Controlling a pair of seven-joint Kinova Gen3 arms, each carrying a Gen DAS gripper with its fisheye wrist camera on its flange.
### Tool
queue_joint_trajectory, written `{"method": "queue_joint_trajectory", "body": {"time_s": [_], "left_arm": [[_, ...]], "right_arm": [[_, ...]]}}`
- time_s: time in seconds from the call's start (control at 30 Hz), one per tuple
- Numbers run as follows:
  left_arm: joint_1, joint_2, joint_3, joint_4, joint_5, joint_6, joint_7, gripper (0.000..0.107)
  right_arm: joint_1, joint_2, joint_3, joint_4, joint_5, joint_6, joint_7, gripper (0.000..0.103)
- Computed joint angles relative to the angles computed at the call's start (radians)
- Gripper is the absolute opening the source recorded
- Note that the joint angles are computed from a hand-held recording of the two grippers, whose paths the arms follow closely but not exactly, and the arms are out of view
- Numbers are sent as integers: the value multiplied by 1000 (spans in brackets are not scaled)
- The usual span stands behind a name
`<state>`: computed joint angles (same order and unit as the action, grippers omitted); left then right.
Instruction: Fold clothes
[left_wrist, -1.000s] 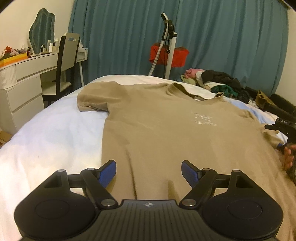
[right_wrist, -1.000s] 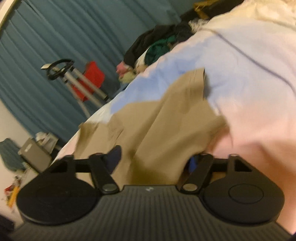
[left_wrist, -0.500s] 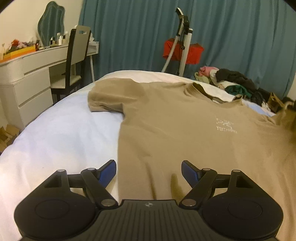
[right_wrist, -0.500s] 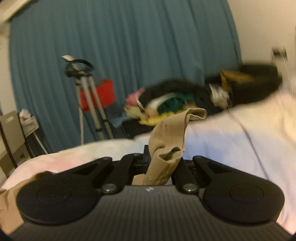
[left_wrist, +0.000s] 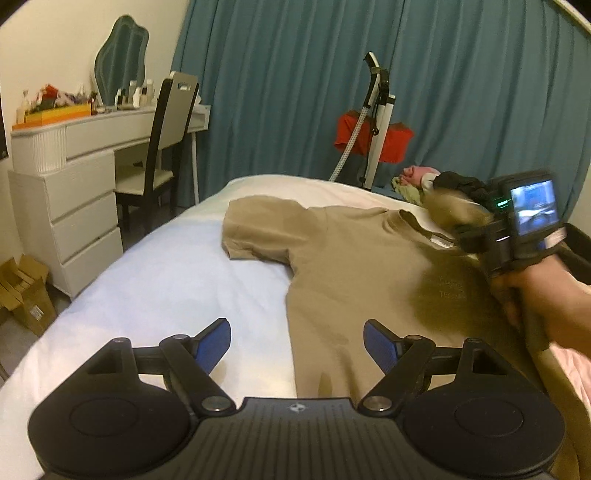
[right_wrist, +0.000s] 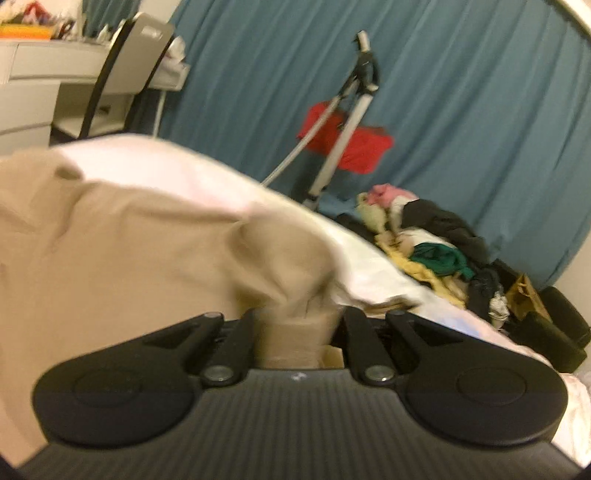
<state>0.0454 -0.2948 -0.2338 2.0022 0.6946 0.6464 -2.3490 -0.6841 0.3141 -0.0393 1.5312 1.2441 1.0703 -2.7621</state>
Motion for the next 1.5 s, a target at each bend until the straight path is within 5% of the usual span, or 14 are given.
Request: {"method": "queue_joint_trajectory", "body": {"time_s": [0.13, 0.17, 0.27, 0.3, 0.43, 0.57, 0.8, 0.9, 1.07, 1.33, 1.5], "left_arm": [[-4, 48, 0, -3, 3, 25, -20, 81], [-8, 57, 3, -2, 11, 30, -29, 81], [-24, 75, 15, -9, 38, 56, -49, 81], [-30, 76, 18, -10, 50, 62, -58, 81], [-49, 58, 29, 0, 77, 75, -80, 81], [-50, 21, 54, 15, 57, 76, -58, 81], [16, -71, 80, 38, -8, 186, 27, 80], [53, -113, 108, 34, -40, 262, 94, 80], [109, -175, 228, 22, -83, 334, 288, 78], [247, -176, 421, 10, -15, 351, 589, 68], [320, -147, 587, -12, -69, 274, 681, 65]], "right_arm": [[98, 23, -97, -36, -60, -20, -53, 11], [144, 5, -137, -36, -100, -49, -56, 24], [278, -72, -268, 14, -150, -139, -115, 85], [312, -100, -307, 38, -135, -162, -147, 89], [334, -270, -392, 137, -164, -169, -237, 89], [286, -435, -489, 188, -210, -8, -299, 89], [362, -739, -771, 259, -423, 276, -467, 89], [384, -805, -845, 246, -467, 398, -481, 89], [328, -800, -954, 253, -371, 601, -507, 89], [43, -805, -826, 346, -320, 765, -690, 89], [155, -908, -788, 378, -376, 676, -667, 89]]}}
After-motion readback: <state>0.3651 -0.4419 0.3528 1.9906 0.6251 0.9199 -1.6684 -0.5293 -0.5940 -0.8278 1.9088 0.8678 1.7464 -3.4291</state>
